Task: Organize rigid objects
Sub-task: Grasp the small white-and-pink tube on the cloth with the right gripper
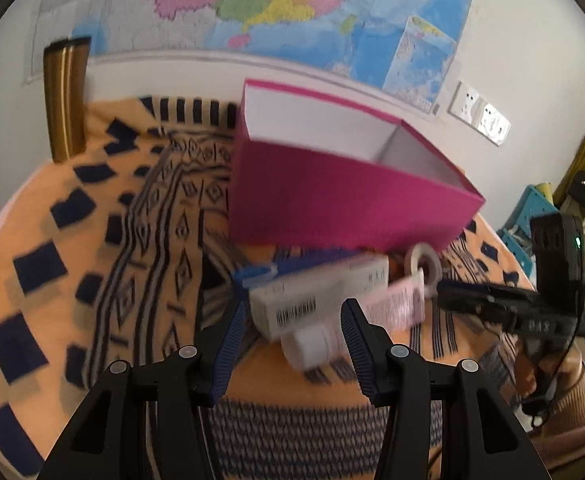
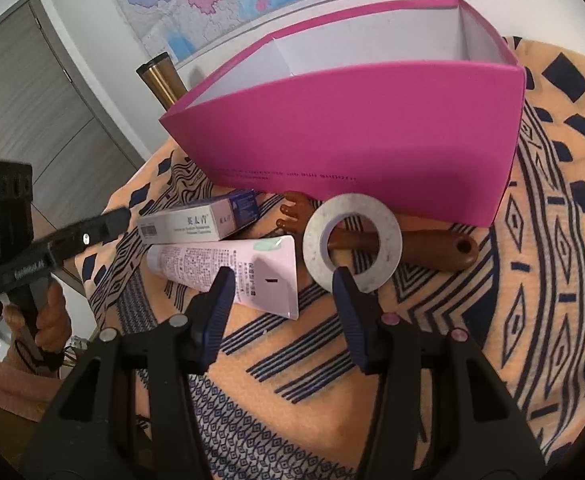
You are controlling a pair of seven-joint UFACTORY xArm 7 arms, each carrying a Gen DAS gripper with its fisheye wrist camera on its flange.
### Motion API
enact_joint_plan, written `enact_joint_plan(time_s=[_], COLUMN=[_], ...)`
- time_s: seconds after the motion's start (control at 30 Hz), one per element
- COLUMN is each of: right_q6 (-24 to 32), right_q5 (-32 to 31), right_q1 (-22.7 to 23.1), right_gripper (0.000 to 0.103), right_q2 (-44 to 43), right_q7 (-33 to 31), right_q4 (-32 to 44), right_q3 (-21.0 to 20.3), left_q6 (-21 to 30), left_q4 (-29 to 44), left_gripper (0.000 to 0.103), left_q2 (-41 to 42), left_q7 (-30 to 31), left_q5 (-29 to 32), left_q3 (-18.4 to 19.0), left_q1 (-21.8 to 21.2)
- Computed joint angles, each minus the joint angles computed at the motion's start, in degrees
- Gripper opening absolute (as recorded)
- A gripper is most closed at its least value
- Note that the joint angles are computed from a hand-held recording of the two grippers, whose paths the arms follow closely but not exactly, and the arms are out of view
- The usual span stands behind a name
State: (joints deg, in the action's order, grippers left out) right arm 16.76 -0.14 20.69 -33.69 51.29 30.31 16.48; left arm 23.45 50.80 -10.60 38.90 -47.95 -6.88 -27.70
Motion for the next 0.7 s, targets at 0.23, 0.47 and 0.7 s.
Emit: enact_joint_plan(time_s=[0.23,0.47,0.7], right_q6=[-1.87,-3.50,-3.74], right_q5=[-0.73,-0.64,-0.38], right_q1=[-0.37,0.08,0.68], right_gripper=[0.053,0.053,0.052], right_q2=[3.00,4.31,5.32], right_q7=[0.30,0.22,-0.15], right_q4=[1.16,1.31,1.86], right_q3=[0.57,0.29,0.50], left_q6=[1.63,2.89,4.47], left_q4=[-1.51,0.07,0.61], left_gripper=[0.050,0.040,0.035], left_q2=[-0.36,1.56,2.06], left_q7=[-1.33,-2.04,-2.15], left_q5=[2.19,2.81,3.01], left_q3=[-0.53,-1.03,-1.76], left_q1=[-0.15,0.03,0.32])
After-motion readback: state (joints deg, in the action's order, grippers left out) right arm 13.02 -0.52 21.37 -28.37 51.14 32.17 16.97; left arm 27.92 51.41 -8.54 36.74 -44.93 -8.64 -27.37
